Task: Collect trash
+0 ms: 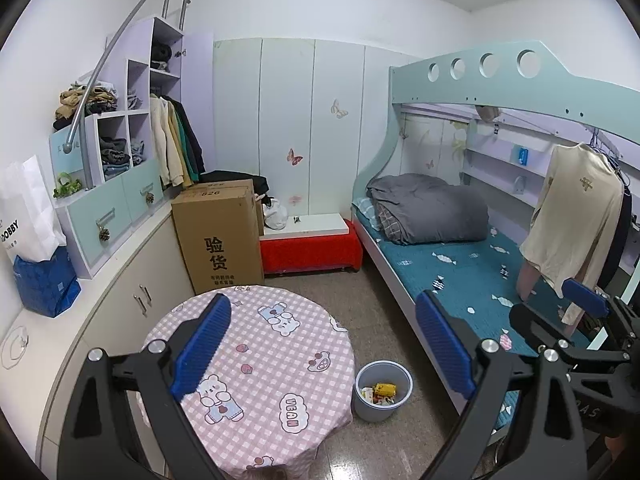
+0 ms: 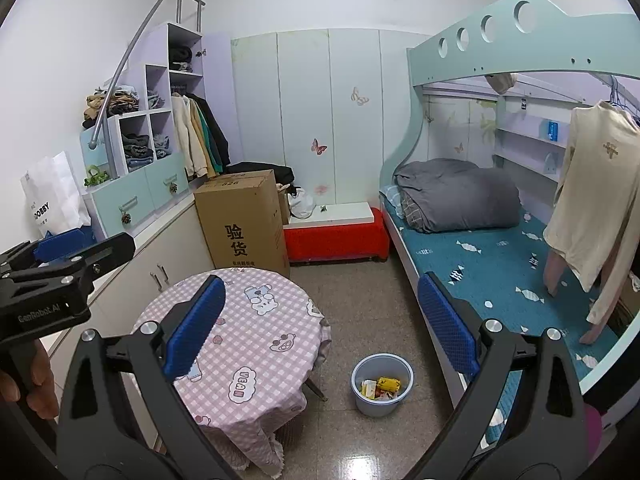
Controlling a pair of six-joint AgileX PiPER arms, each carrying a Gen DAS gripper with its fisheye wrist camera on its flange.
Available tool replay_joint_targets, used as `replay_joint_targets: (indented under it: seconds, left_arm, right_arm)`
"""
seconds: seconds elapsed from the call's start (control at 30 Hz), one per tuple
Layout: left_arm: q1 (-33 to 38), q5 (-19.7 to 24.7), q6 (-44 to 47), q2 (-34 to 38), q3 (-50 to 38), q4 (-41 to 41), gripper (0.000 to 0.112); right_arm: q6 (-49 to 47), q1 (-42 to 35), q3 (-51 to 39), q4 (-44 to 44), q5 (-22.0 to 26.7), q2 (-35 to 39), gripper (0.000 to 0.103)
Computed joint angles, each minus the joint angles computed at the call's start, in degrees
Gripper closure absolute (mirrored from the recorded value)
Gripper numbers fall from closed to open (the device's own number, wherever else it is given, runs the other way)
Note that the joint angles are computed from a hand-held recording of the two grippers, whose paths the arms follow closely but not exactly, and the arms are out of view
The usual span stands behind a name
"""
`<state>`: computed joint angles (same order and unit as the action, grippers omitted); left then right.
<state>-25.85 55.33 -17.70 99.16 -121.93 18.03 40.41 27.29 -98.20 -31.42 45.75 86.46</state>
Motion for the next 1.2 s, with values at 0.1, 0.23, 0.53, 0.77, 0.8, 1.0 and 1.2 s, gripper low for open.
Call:
replay_joint_targets:
  seconds: [0.1, 0.23, 0.53, 0.77, 0.8, 1.0, 1.2]
  left_arm:
    - [-0.32, -0.13, -0.01, -0.05, 0.10, 0.28, 0.021]
    - [-0.60, -0.50, -0.26, -0.40, 0.64, 0.59, 0.021]
    - [-0.58, -0.96, -0.51, -1.50, 2.22, 0.58, 0.021]
    - [0.44, -1.66, -0.82, -2.64, 3.97, 0.24, 0.021]
    - [0.66, -1.59, -0.66, -2.58, 3.82, -0.02, 0.021]
    - [1.34, -0.94, -0.33, -1.67, 2.18, -0.62, 0.021]
    - [1.59, -0.88, -0.12, -1.58, 2.06, -0.91, 0.021]
  right_arm:
    - [-0.23, -0.03, 0.17, 0.41, -0.12, -0.22, 0.008]
    - [-0.27, 0.15, -0.15, 0.49, -0.07, 0.01, 0.008]
    - [-0.91, 0.63, -1.66, 2.07, 0.23, 1.18, 0.008]
    - [-2.28, 0.75, -3.55, 3.38, 0.42, 2.69, 0.008]
    - [-2.43, 0.72, -3.82, 3.51, 0.47, 2.86, 0.008]
    - [-3.73, 0.83, -4.80, 4.49, 0.61, 3.88, 0.008]
    - [-4.78, 0.18, -5.41, 5.95, 0.62, 4.36, 0.008]
